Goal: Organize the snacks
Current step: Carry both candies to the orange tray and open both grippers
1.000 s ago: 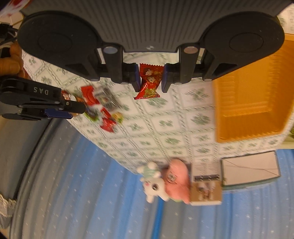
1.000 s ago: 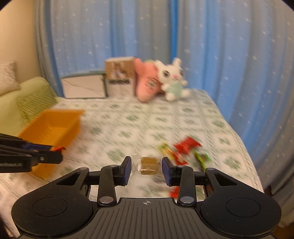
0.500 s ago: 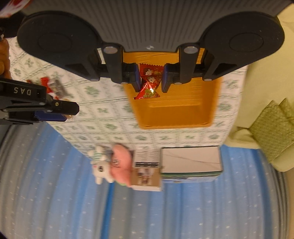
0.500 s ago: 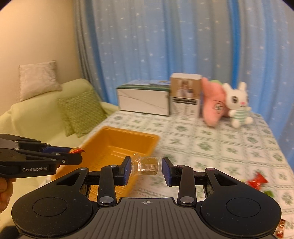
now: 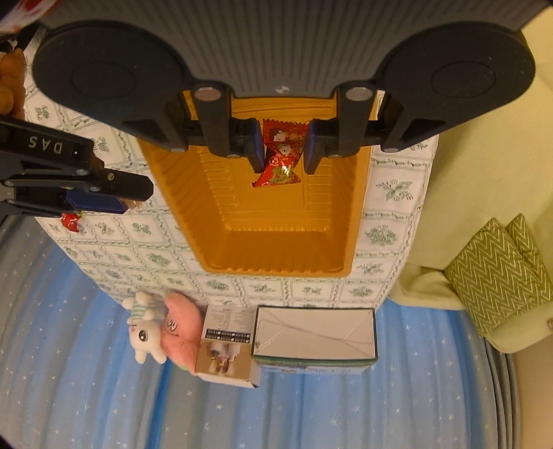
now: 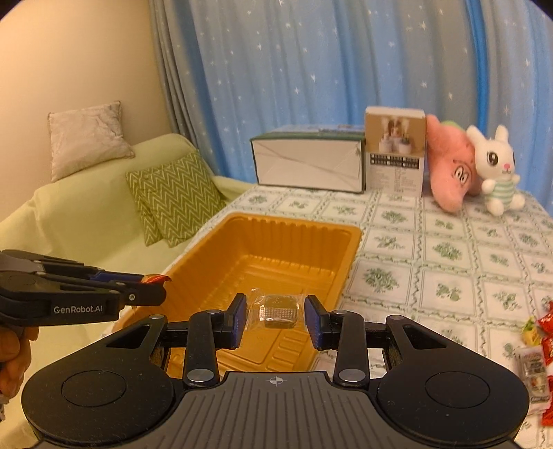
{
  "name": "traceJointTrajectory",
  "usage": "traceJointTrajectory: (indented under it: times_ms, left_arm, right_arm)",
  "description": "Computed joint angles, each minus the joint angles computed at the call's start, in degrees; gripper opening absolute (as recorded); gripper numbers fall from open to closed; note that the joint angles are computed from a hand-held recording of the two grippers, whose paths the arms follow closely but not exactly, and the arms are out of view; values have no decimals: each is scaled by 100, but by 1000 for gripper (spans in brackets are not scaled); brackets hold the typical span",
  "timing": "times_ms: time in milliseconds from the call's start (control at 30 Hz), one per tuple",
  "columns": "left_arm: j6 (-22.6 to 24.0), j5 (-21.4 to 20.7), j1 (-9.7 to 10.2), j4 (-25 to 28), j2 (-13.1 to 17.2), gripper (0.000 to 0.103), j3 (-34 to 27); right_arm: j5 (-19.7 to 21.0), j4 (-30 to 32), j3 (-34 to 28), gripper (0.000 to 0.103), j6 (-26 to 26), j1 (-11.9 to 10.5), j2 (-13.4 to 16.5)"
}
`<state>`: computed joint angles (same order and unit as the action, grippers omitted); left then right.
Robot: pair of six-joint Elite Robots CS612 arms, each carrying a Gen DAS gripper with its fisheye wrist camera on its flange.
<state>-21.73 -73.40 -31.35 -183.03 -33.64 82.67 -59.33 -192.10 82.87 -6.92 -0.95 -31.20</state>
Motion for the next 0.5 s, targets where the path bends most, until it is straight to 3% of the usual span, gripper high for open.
traceJointTrajectory:
  times_ms: [167, 267, 500]
  left_arm:
    - [-70, 0, 35, 49, 108, 22, -122]
    - [-115, -23, 51, 17, 125, 33, -135]
    - [-172, 122, 38, -108, 27, 34, 51]
  right_arm:
    - [-7, 205, -96, 37, -130, 24, 63]
    - [-28, 269, -118, 37, -188, 40, 78]
    - [-38, 363, -143, 37, -261, 59, 93]
